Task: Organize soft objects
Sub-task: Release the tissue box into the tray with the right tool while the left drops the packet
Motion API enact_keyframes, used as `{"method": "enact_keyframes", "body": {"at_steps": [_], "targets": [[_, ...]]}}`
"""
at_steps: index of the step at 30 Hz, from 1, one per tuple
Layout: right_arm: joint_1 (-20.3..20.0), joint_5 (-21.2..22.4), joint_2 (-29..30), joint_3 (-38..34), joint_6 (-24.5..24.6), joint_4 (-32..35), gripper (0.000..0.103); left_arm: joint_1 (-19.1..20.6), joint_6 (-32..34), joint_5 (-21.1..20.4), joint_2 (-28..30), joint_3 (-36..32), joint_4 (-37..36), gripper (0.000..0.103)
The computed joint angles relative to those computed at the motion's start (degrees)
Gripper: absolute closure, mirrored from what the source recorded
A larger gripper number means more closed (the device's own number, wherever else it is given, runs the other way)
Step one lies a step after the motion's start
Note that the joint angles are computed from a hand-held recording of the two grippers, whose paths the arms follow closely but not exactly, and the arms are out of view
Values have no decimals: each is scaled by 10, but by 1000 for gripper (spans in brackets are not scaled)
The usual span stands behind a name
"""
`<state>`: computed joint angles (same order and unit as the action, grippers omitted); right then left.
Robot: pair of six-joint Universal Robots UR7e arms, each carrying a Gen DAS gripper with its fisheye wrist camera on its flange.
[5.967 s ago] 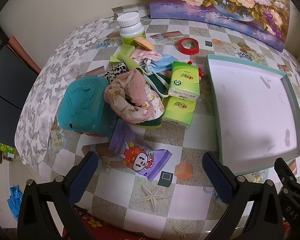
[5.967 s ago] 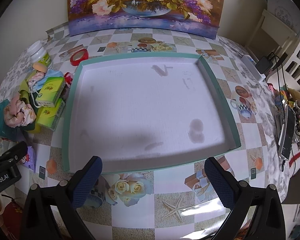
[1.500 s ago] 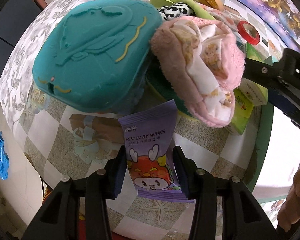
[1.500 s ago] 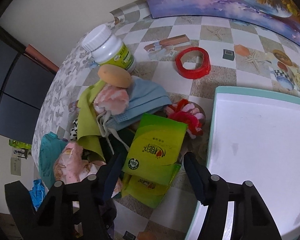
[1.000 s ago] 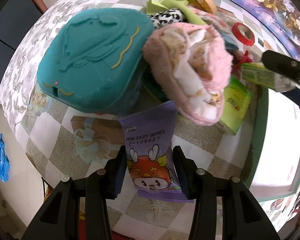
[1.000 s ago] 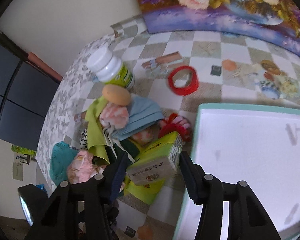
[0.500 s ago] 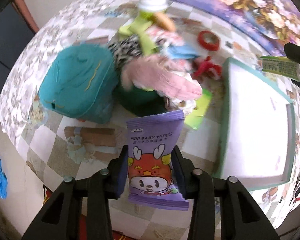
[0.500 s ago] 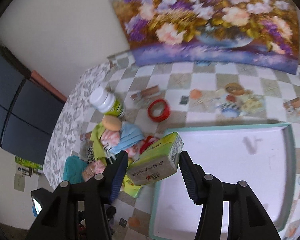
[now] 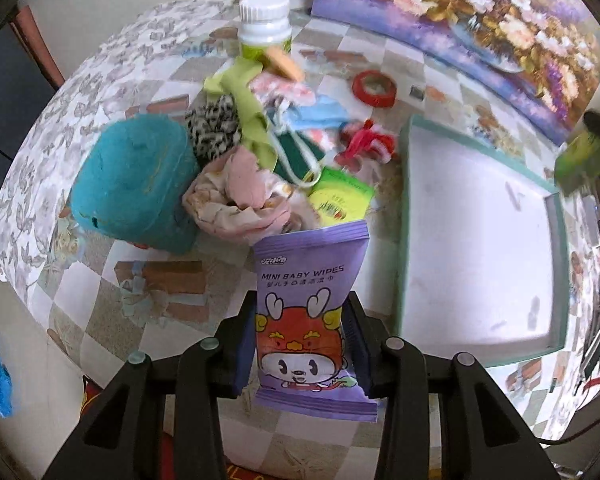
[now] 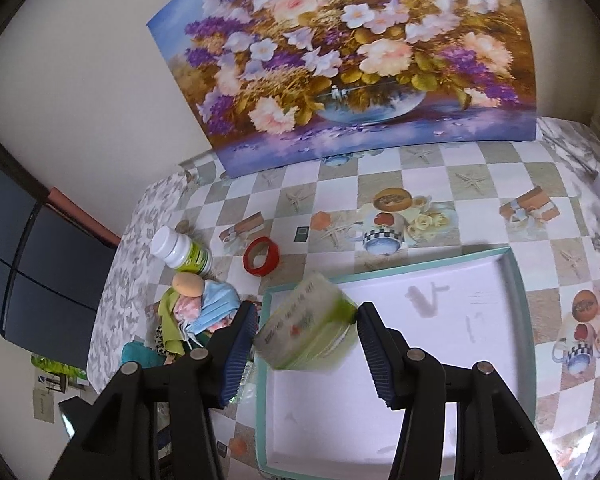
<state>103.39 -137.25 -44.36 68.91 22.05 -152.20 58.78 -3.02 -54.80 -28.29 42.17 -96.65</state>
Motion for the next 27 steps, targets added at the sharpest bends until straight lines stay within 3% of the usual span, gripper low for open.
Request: {"method": "enact_keyframes", "body": {"at_steps": [5,10,15,27], "targets": [[-9,-29,-18,21,22,35,54,-21,34,-9,-1,6,-45,61],[-28,-23,-42,52,71,65,56,-37,49,-34,37,-43,-28,61],[-35,-23,-55,70,88,64,56,-47,49,-57,83,-89,3,61],[-53,-15,-53,67,135,137,56,-36,48,-63,165,-159,51,60]]}}
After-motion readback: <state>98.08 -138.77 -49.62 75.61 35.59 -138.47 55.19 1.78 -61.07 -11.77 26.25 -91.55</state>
